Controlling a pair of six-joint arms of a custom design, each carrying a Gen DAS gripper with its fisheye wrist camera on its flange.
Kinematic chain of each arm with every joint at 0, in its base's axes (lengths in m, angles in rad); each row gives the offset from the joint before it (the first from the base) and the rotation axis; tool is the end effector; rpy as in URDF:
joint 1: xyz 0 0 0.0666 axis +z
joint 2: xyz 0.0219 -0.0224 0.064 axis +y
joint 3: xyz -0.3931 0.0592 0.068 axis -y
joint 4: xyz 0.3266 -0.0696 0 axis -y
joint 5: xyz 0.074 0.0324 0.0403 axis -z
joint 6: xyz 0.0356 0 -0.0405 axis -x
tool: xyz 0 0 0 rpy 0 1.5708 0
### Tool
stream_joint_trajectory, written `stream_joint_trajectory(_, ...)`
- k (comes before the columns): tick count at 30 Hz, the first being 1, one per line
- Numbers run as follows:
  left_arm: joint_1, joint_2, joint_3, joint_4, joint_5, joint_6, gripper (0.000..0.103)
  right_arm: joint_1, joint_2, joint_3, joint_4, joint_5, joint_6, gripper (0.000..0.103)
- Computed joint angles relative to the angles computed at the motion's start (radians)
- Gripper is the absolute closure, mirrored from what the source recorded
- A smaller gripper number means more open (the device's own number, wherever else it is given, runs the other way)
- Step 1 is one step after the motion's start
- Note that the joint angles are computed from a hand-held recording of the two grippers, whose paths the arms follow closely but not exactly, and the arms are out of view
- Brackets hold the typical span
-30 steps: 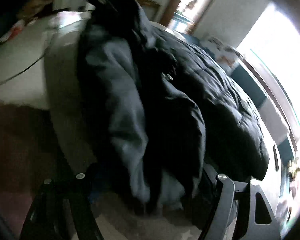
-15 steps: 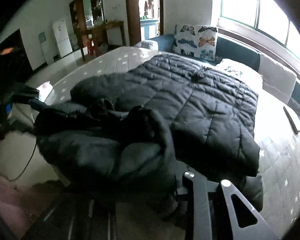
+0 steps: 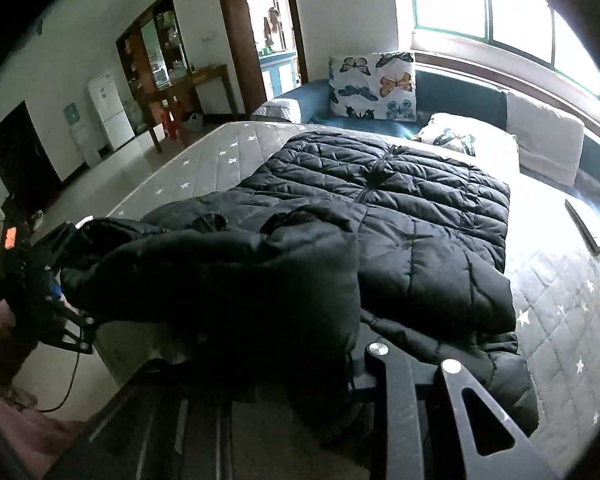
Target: Fold large clothes
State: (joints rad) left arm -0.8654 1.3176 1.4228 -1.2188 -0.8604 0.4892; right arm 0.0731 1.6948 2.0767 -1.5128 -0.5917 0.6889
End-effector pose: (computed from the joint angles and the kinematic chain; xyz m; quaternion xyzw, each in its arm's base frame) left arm 0.2516 -0.2544 0.4752 0.0727 0.8873 0.1875 0.4151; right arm 0.4823 0.0548 0.5402 -0.4062 0.8429 0.2079 0.2851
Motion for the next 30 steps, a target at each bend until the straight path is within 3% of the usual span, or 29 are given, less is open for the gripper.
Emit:
stream_joint_trajectory(1,-0.018,0.011,-0.013,0.014,-0.049,-0.04,0.021,-0.004,-0.005,-0.012,0.007,-0.006,-0.004,0.072)
stream_joint_trajectory(2,-0.038,0.023,-0.029,0.032,-0.092,-0.098,0.041,-0.006,-0.015,-0.028,0.016,-0.007,-0.005,0.072)
stream_joint_trajectory(5,-0.072,0.04,-0.058,0.048,-0.159,-0.135,0.055,-0.01,-0.045,-0.079,0.063,-0.01,0.002,0.073)
stream_joint_trajectory(7,-0.082,0.032,-0.061,0.041,-0.155,-0.107,0.06,-0.015,-0.077,-0.129,0.102,-0.012,0.012,0.074)
stream_joint_trajectory(10,-0.102,0.004,-0.062,0.029,-0.134,-0.048,0.063,-0.033,-0.115,-0.181,0.123,-0.036,0.031,0.076)
stream_joint_trajectory(14,-0.156,-0.003,-0.041,-0.013,-0.166,0.008,0.064,-0.069,-0.175,-0.243,0.127,-0.084,0.094,0.078)
stream_joint_trajectory(16,-0.148,-0.021,-0.04,0.004,-0.155,-0.018,0.064,-0.084,-0.198,-0.264,0.111,-0.093,0.126,0.079)
stream_joint_trajectory(19,-0.216,-0.017,-0.002,-0.11,-0.169,0.086,0.064,-0.11,-0.221,-0.268,0.046,-0.113,0.194,0.079)
stream_joint_trajectory(24,-0.357,0.0,0.105,-0.362,-0.182,0.343,0.063,-0.148,-0.256,-0.234,-0.112,-0.146,0.324,0.079)
stream_joint_trajectory(26,-0.373,0.006,0.135,-0.411,-0.184,0.397,0.063,-0.145,-0.255,-0.219,-0.133,-0.148,0.341,0.079)
stream_joint_trajectory(27,-0.37,0.007,0.143,-0.416,-0.187,0.408,0.063,-0.139,-0.246,-0.202,-0.138,-0.15,0.339,0.079)
stream_joint_trajectory(30,-0.321,-0.004,0.153,-0.351,-0.193,0.344,0.063,-0.115,-0.195,-0.138,-0.118,-0.161,0.278,0.079)
